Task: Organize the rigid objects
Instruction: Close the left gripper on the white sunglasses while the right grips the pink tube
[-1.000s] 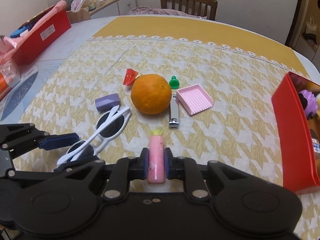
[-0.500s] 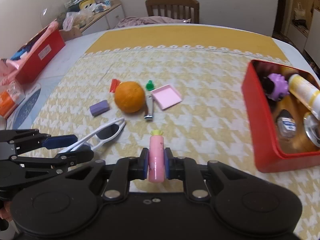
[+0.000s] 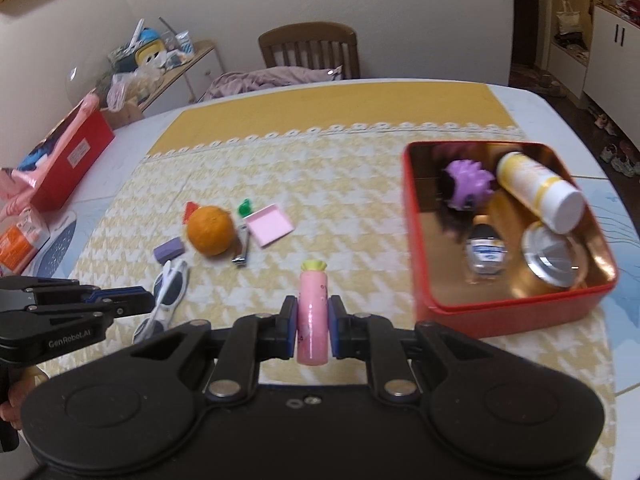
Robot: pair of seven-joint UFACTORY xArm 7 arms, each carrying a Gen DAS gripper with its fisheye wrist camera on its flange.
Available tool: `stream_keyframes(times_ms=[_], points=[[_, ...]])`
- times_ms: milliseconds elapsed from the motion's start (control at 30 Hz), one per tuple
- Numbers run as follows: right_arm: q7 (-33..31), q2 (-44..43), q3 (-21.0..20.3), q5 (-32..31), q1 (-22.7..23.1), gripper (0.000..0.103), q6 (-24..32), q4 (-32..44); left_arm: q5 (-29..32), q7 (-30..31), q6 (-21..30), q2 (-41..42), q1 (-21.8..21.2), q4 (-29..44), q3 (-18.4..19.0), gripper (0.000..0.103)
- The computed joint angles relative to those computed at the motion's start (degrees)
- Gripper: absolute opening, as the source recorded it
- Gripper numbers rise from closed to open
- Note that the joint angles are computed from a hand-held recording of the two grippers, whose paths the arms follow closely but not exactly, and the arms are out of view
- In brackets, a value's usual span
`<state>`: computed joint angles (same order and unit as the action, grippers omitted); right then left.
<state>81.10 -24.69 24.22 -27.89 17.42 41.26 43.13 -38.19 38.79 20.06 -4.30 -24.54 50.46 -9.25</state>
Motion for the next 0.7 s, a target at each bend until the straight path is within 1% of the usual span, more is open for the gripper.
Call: stream_keyframes(times_ms=[133, 167, 200, 233, 267, 300, 333, 367, 400, 433, 467, 500, 567, 600, 667, 700], points=[[-1.22, -4.53, -1.27, 2.09, 0.71, 0.014, -0.33, -3.43, 5.48, -6.30, -2.39, -0.31, 0.57, -1.21, -0.63, 0.006], [-1.82, -5.50, -1.38, 2.53, 0.76, 0.014, -0.50, -4.12, 5.31, -6.61, -2.32, -0.41, 0.51, -1.35, -0.38, 0.006], [-2.44, -6.48, -1.33, 2.90, 0.77, 0.015, -0.51, -4.77, 3.90, -6.03, -1.82, -0.58, 0.41, -1.45, 0.14, 0.007], [-3.07, -7.18, -1.23, 3.30, 0.73, 0.015, -0.46, -5.18, 3.98, -6.99, -1.30, -0.59, 0.58, -1.45, 0.31, 0.008], [-3.60, -7.97, -1.22, 3.81, 0.71, 0.015, -0.56, -5.74, 4.70, -8.17, -0.89, -0.45, 0.81, -1.39, 0.35, 0.014], [-3.85, -8.67, -1.15, 4.36, 0.59, 0.015, -0.76, -6.28, 5.41, -8.96, -0.81, -0.37, 0.97, -1.46, 0.32, 0.026], [-3.97, -9.31, -1.07, 4.92, 0.45, 0.015, -1.08, -6.83, 5.85, -9.51, -1.33, -0.21, 1.01, -1.62, 0.23, 0.034], [-4.02, -9.81, -0.94, 5.46, 0.27, 0.015, -1.39, -7.30, 5.71, -9.66, -2.27, -0.01, 0.90, -1.84, 0.14, 0.049], [-4.13, -10.27, -0.84, 5.98, 0.14, 0.015, -1.64, -7.72, 4.85, -9.11, -3.32, 0.27, 0.65, -1.98, 0.11, 0.057], [-4.30, -10.58, -0.67, 6.43, -0.01, 0.015, -1.73, -8.02, 3.70, -7.97, -4.49, 0.70, 0.31, -2.05, 0.01, 0.057], [-4.63, -10.88, -0.55, 6.84, -0.06, 0.015, -1.68, -8.27, 4.43, -7.98, -5.27, 1.46, -0.45, -1.81, 0.44, 0.057], [-4.97, -11.04, -0.40, 7.21, -0.10, 0.015, -1.53, -8.40, 7.56, -10.08, -5.93, 2.51, 0.46, -1.42, -0.71, 0.057], [-5.51, -11.45, -0.10, 7.86, -0.17, 0.015, -0.94, -8.65, 14.15, -14.44, -8.04, 4.95, 0.81, -0.78, -1.42, 0.057], [-5.61, -11.72, 0.02, 8.14, -0.23, 0.015, -0.69, -8.83, 17.46, -17.03, -9.10, 6.21, 0.92, -0.43, -1.54, 0.057], [-5.53, -12.27, 0.29, 8.63, -0.39, 0.015, -0.04, -9.13, 26.23, -24.57, -10.14, 8.43, 0.77, 0.49, -0.90, 0.057], [-5.44, -12.52, 0.39, 8.85, -0.47, 0.015, 0.19, -9.29, 29.46, -27.34, -10.55, 9.25, 0.70, 0.83, -0.60, 0.057]])
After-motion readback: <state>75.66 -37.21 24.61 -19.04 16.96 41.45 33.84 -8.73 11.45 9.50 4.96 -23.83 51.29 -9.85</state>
